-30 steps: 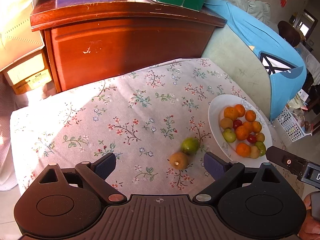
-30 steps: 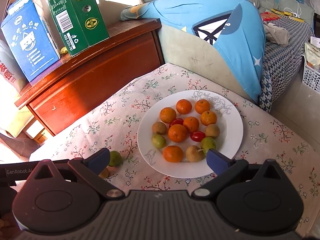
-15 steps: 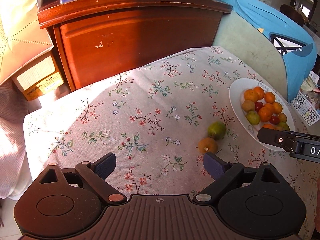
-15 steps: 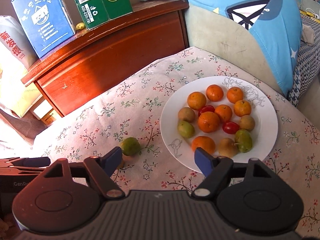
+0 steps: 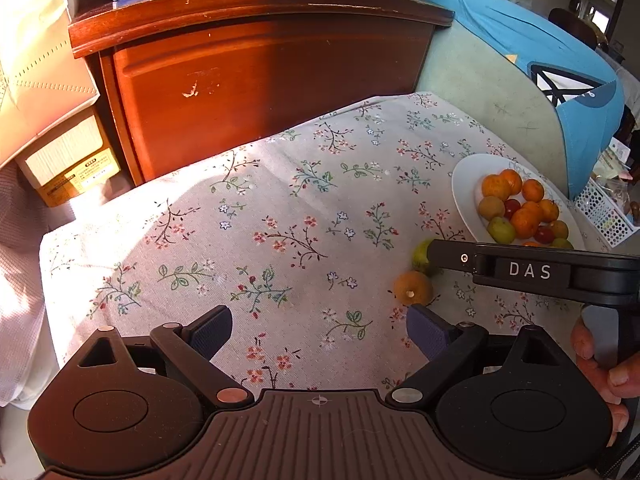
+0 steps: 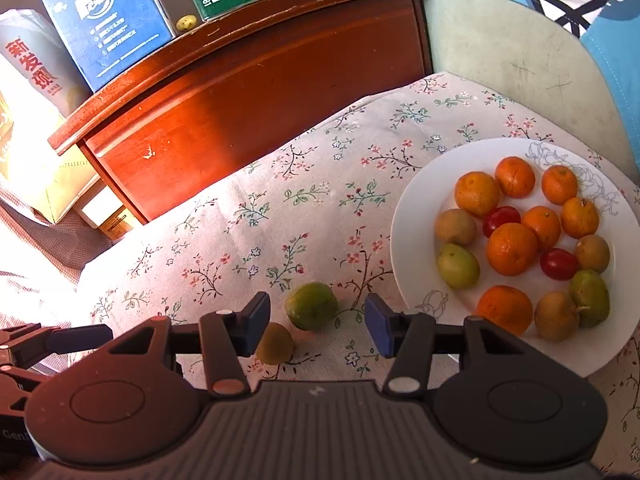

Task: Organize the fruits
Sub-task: 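Close the right tool on the green fruit on the cloth, then lift the green fruit with the right tool while the left grips the brown fruit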

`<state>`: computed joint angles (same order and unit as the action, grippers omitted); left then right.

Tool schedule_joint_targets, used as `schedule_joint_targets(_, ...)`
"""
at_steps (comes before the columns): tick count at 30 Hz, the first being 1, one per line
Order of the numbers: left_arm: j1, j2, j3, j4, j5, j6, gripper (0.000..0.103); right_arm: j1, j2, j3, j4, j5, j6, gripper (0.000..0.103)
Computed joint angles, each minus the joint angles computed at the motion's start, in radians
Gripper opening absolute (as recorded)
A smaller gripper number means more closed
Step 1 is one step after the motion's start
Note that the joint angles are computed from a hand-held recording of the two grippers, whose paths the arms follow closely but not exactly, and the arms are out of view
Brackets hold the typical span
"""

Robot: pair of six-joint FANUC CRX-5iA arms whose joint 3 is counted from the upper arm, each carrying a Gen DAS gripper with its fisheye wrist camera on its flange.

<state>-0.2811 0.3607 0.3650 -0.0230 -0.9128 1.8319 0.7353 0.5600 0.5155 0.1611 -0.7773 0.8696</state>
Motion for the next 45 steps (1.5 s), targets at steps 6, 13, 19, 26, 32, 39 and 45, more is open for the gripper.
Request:
schedule_joint_targets(6, -0.001, 0.0, -0.009, 0.01, 0.013, -0.009, 0.094, -0.01, 0.046, 0.068, -0.046, -0.044, 0.038, 0.046)
schedule_joint_targets(13, -0.001, 0.007, -0.015, 0.036, 0.031, -0.031, 0.094, -0.012, 0.061, 0.086, -0.061, -0.048, 0.054, 0.033)
schedule_joint_targets(19, -0.016, 0.017, -0.016, 0.048, 0.069, -0.071, 0.093, -0.019, 0.014, 0.034, -0.047, -0.003, 0.028, 0.033)
schedule_joint_targets(26, -0.046, 0.055, 0.012, 0.05, 0.098, -0.118, 0.093, -0.031, -0.04, -0.02, -0.002, 0.016, -0.037, 0.033)
schedule_joint_targets(32, -0.06, 0.098, 0.054, 0.039, 0.092, -0.106, 0.085, -0.051, -0.089, -0.055, 0.008, -0.004, -0.037, 0.033)
schedule_joint_targets(39, -0.065, 0.121, 0.071, 0.017, 0.094, -0.075, 0.063, -0.087, -0.135, -0.103, 0.023, 0.045, -0.087, 0.033)
schedule_joint_targets(45, -0.074, 0.131, 0.082, 0.02, 0.103, -0.089, 0.03, -0.105, -0.145, -0.117, 0.035, 0.044, -0.126, 0.033)
